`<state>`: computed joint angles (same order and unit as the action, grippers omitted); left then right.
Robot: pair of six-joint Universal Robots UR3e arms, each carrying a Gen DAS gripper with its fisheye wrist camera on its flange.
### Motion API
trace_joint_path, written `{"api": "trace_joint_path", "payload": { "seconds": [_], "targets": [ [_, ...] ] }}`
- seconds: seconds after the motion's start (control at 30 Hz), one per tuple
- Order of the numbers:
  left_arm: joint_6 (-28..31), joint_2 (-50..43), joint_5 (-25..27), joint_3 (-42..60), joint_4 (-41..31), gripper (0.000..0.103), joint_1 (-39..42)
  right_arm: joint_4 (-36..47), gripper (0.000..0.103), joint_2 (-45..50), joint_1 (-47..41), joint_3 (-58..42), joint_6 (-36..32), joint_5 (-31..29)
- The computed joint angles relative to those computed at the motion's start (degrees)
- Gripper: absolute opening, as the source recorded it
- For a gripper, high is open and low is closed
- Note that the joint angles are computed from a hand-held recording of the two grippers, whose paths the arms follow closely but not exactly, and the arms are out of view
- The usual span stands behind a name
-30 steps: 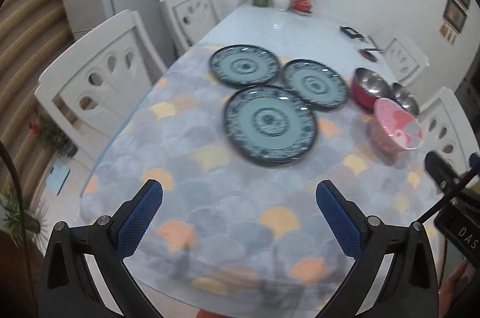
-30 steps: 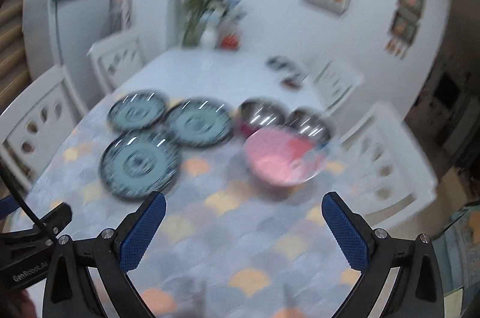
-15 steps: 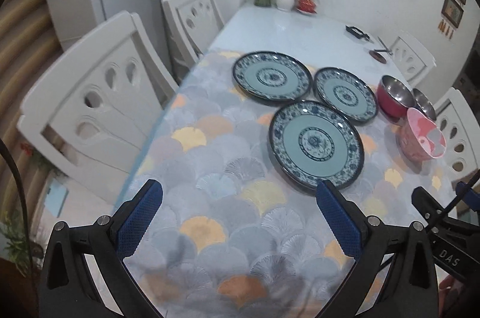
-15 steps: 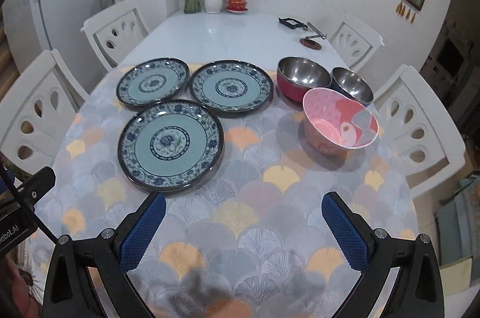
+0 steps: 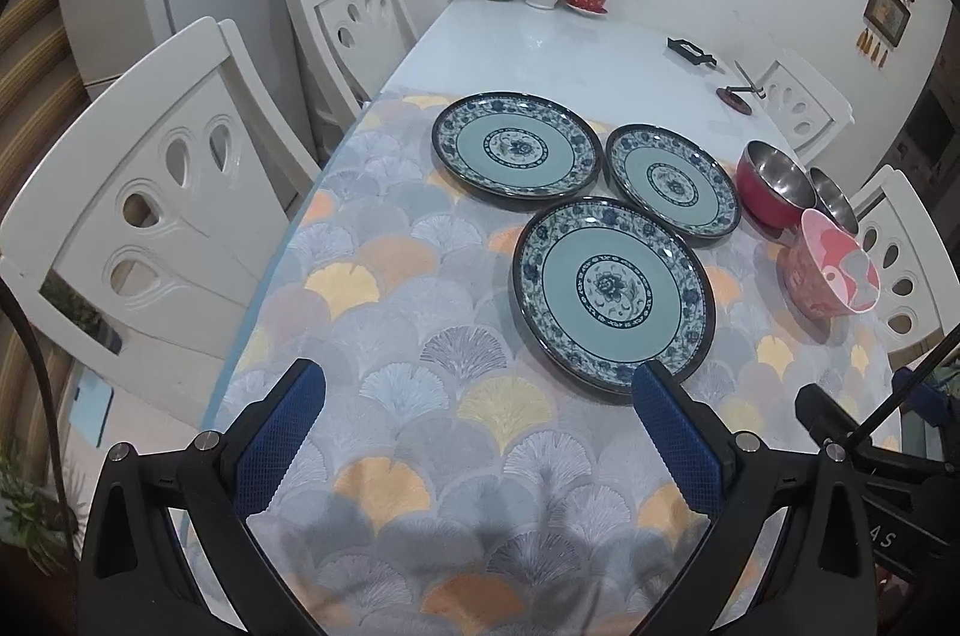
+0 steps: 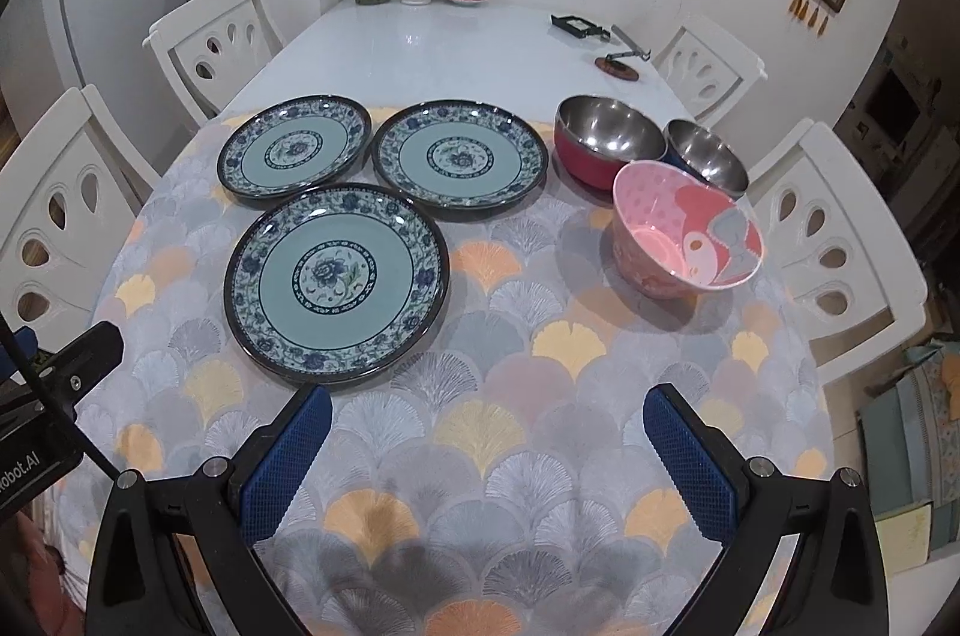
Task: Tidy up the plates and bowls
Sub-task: 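Move both tools toward the blue-and-white plates on the cloth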
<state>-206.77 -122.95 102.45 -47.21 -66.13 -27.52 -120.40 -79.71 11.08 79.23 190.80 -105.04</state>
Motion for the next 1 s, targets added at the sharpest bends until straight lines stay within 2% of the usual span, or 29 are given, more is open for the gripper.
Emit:
{"api": "trace_joint_path", "payload": {
  "seconds": [0.67,1.0],
  "targets": [
    [3.0,-8.4,-0.4,14.6,-6.7,0.102,-1.4,1.8,0.103,2.0,-2.3,-1.7,0.2,1.5],
    [3.1,-13.4,-1.2,23.5,-10.6,0.102,-0.2,2.7,0.103,5.7,-2.5,-6.7,-0.7,1.7]
  ]
}}
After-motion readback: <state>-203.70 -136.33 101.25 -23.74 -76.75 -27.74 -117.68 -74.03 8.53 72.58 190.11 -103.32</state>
